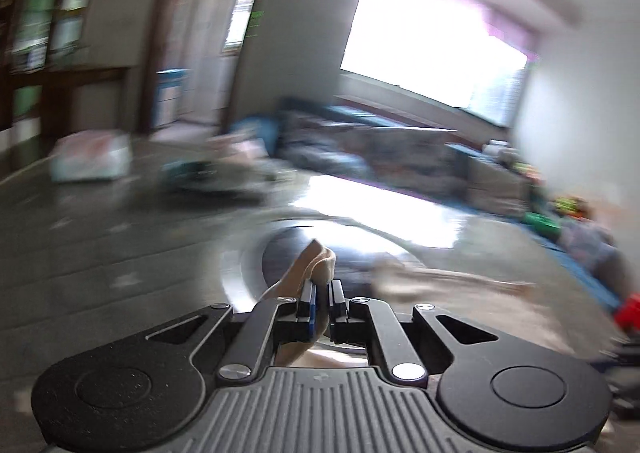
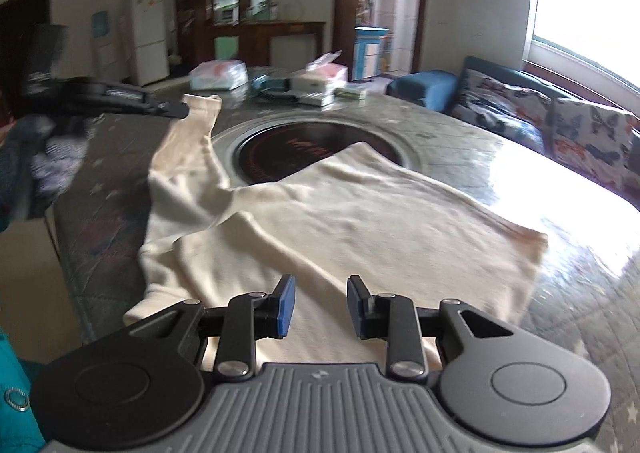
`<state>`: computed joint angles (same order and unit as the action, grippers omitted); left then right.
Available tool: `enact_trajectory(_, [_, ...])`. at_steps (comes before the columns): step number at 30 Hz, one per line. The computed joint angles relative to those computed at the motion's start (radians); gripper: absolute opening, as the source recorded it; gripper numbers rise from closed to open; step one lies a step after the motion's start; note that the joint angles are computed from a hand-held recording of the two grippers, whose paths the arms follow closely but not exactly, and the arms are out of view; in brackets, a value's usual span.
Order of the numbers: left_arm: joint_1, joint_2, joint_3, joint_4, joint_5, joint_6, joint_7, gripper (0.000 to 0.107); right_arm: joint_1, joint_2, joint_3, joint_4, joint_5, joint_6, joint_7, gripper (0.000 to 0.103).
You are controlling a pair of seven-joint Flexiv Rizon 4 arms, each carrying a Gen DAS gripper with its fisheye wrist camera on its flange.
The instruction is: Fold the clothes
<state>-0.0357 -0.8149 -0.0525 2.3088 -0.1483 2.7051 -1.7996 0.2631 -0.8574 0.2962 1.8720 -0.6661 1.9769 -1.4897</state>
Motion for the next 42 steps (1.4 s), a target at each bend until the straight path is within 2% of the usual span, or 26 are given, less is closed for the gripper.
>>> enact_trajectory(3, [0.005, 0.002, -0.036, -0.035, 0.137, -0.012, 0.014, 0.006, -0.005, 0.005, -0.006, 0.003, 0.030, 0.024, 0.015, 0.028])
enact_trajectory(6, [0.012, -0.009, -0.080, -0.084, 0.260, -0.073, 0.030, 0.007, 0.002, 0.013, -0.025, 0.010, 0.064, 0.045, 0.036, 0.028])
enact_trajectory(11, [-0.031, -0.031, -0.103, -0.147, 0.318, -0.227, 0.125, 0.009, -0.025, 0.018, -0.014, 0.015, 0.066, 0.032, 0.094, 0.028])
enact_trajectory(13, [-0.057, -0.033, -0.088, -0.148, 0.294, -0.253, 0.169, 0.016, -0.027, 0.022, -0.016, 0.022, 0.063, 0.023, 0.102, 0.028])
enact_trajectory(16, [-0.093, -0.035, -0.057, -0.122, 0.235, -0.222, 0.216, 0.047, -0.060, 0.015, 0.017, 0.022, 0.021, -0.008, 0.115, 0.028])
enact_trajectory(20, [-0.119, -0.033, -0.017, -0.069, 0.144, -0.150, 0.256, 0.057, -0.128, -0.025, 0.115, -0.009, -0.069, -0.080, 0.122, 0.028])
enact_trajectory(23, [-0.122, -0.033, 0.003, -0.024, 0.067, -0.100, 0.263, 0.061, -0.197, -0.086, 0.237, -0.053, -0.123, -0.169, 0.104, 0.028])
enact_trajectory(26, [-0.127, -0.037, 0.020, 0.027, -0.013, -0.051, 0.255, 0.065, -0.208, -0.128, 0.302, -0.092, -0.113, -0.240, 0.070, 0.028])
enact_trajectory(30, [-0.117, -0.045, 0.031, 0.083, -0.072, -0.008, 0.236, 0.069, -0.178, -0.148, 0.311, -0.125, -0.058, -0.284, 0.044, 0.028])
enact_trajectory(34, [-0.100, -0.049, 0.031, 0.108, -0.083, -0.016, 0.225, 0.070, -0.160, -0.155, 0.315, -0.144, -0.002, -0.301, 0.017, 0.028])
enact_trajectory(36, [-0.099, -0.054, 0.029, 0.105, -0.077, -0.022, 0.225, 0.071, -0.161, -0.156, 0.331, -0.150, 0.017, -0.323, -0.006, 0.011])
enact_trajectory(38, [-0.099, -0.059, 0.026, 0.098, -0.069, -0.027, 0.227, 0.074, -0.143, -0.140, 0.313, -0.145, 0.040, -0.310, -0.025, 0.007])
enact_trajectory(42, [-0.119, -0.070, 0.024, 0.069, -0.071, -0.043, 0.254, 0.079, -0.112, -0.097, 0.273, -0.121, 0.095, -0.238, -0.064, 0.006])
